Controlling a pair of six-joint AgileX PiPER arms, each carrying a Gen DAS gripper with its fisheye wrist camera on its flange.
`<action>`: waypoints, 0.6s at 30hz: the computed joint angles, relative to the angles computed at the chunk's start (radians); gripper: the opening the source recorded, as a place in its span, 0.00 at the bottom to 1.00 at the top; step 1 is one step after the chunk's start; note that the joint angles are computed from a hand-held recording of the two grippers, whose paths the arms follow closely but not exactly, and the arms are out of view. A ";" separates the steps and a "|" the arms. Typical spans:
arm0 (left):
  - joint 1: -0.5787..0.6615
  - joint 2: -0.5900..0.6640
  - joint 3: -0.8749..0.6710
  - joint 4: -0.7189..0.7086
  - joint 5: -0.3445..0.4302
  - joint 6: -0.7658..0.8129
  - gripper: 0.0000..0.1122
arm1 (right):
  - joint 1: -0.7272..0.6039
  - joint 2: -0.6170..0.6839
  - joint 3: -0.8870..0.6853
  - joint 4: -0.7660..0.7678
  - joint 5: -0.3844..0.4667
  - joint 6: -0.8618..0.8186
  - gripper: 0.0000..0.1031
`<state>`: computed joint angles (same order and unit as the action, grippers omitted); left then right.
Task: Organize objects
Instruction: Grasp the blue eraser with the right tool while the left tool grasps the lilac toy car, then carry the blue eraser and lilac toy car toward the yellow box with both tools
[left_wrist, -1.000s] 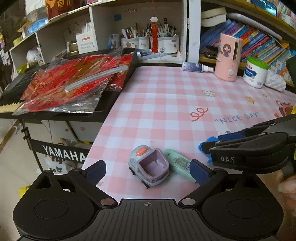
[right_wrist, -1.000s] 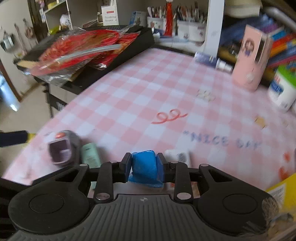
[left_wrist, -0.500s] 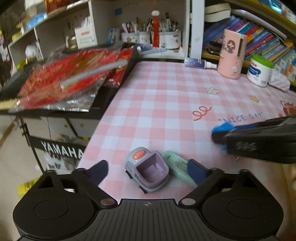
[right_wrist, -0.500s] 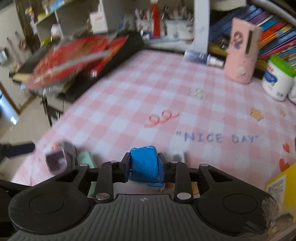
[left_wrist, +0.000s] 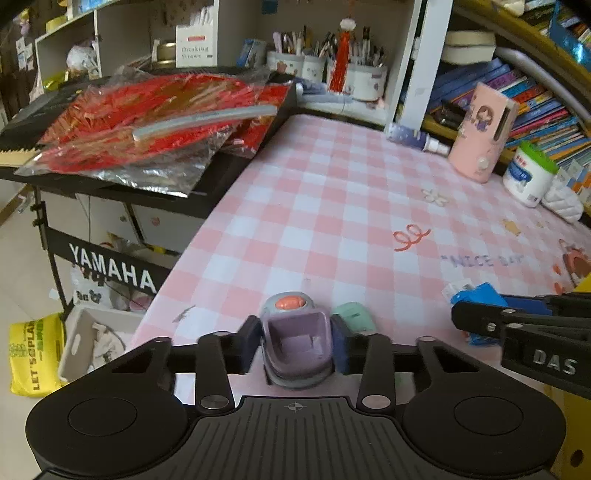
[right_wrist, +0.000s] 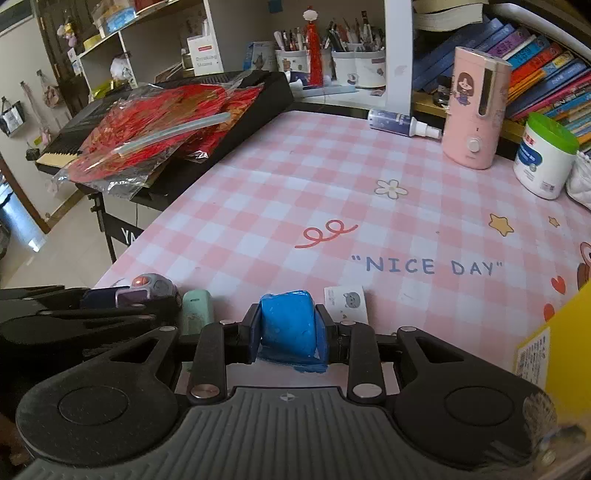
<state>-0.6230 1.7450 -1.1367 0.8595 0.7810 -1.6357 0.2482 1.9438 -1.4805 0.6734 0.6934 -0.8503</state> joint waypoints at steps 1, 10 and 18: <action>-0.006 -0.011 0.005 0.009 0.003 -0.008 0.30 | -0.001 -0.005 0.006 0.000 -0.004 0.003 0.26; -0.097 -0.094 0.048 0.073 0.061 -0.060 0.30 | 0.000 -0.075 0.094 -0.013 -0.044 0.012 0.26; -0.201 -0.176 0.112 0.092 0.119 -0.103 0.30 | 0.002 -0.181 0.219 0.006 -0.079 -0.009 0.26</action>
<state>-0.8245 1.5692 -1.0247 0.9514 0.8997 -1.7389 0.2502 1.7630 -1.2610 0.6796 0.6144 -0.8593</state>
